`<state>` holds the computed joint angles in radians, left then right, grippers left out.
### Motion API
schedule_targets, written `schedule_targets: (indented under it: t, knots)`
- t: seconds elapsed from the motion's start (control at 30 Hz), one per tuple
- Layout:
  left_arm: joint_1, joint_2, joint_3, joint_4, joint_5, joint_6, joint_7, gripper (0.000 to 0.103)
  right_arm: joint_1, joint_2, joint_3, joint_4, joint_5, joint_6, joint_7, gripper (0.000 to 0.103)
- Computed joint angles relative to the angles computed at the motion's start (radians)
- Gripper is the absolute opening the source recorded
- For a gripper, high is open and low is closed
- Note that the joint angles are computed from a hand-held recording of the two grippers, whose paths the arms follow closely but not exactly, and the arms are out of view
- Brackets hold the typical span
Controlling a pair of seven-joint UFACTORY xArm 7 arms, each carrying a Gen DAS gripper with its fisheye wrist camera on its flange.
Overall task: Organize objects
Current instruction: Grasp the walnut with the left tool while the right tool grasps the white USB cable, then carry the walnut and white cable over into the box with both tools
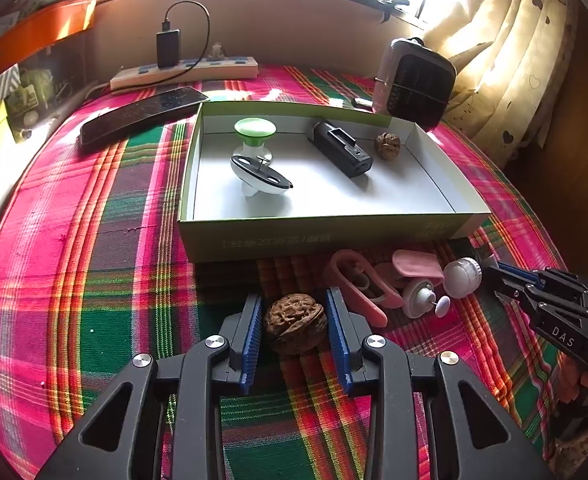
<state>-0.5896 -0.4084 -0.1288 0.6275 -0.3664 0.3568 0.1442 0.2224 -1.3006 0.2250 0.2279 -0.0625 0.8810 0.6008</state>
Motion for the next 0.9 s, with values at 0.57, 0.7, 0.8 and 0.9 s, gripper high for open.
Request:
schedule_targets:
  t: [0.57, 0.7, 0.8, 0.9]
  knots:
    - [-0.007, -0.026, 0.015, 0.013, -0.025, 0.009, 0.011, 0.029, 0.005, -0.026, -0.004, 0.006, 0.003, -0.024, -0.007, 0.012]
    - [-0.016, -0.029, 0.017, 0.023, -0.034, 0.008, 0.022, 0.029, -0.005, -0.022, -0.003, 0.021, -0.001, -0.033, -0.011, 0.012]
    - [-0.019, -0.024, 0.017, 0.038, -0.038, 0.010, 0.027, 0.029, -0.012, -0.013, -0.001, 0.032, -0.006, -0.039, -0.016, 0.012]
    - [-0.020, -0.017, 0.016, 0.053, -0.041, 0.012, 0.031, 0.029, -0.020, -0.006, -0.003, 0.042, -0.010, -0.048, -0.022, 0.012]
